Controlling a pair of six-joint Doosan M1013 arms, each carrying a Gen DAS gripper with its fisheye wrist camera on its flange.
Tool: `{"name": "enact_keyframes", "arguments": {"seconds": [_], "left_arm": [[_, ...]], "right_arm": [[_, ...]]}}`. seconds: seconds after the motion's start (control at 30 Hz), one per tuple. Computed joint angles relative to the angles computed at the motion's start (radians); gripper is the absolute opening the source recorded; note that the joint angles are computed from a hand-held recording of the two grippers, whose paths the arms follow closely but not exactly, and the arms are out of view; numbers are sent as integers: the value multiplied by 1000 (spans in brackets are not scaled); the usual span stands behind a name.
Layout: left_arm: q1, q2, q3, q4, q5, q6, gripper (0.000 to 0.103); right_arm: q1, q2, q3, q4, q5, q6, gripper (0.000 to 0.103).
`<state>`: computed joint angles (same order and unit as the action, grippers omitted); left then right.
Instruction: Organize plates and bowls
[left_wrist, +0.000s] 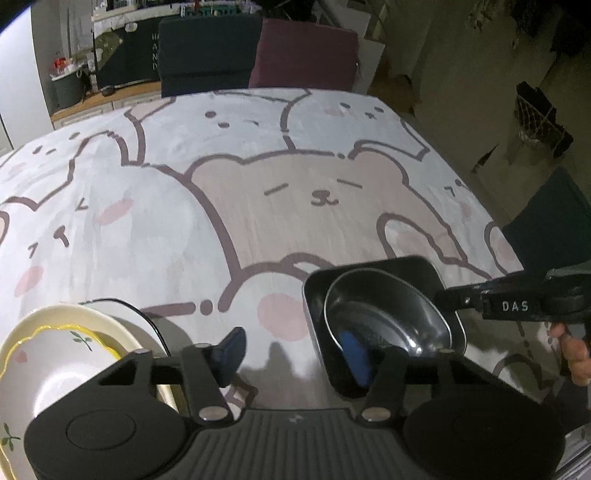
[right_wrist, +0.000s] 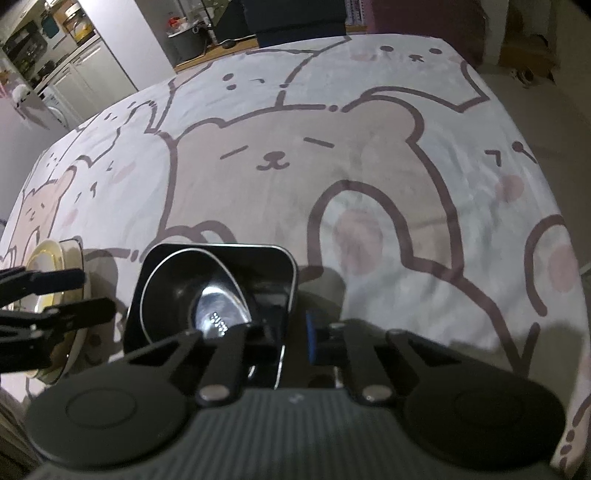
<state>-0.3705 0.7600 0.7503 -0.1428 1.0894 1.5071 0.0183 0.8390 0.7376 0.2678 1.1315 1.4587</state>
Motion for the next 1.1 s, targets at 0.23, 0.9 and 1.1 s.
{"name": "enact_keyframes", "arguments": {"seconds": [0.23,0.9,1.1], "left_arm": [[1,12,-3,-22,36,-3,38],[-1,69,-81,-66,82,-30,7],[0,74,-91,-70,92,-42,7]], "right_arm": [[1,2,-2,2,-1,-14,11],[4,-13,25,-5,-24,-32,8],[6,-11,24,-11,-22,-33,8]]}}
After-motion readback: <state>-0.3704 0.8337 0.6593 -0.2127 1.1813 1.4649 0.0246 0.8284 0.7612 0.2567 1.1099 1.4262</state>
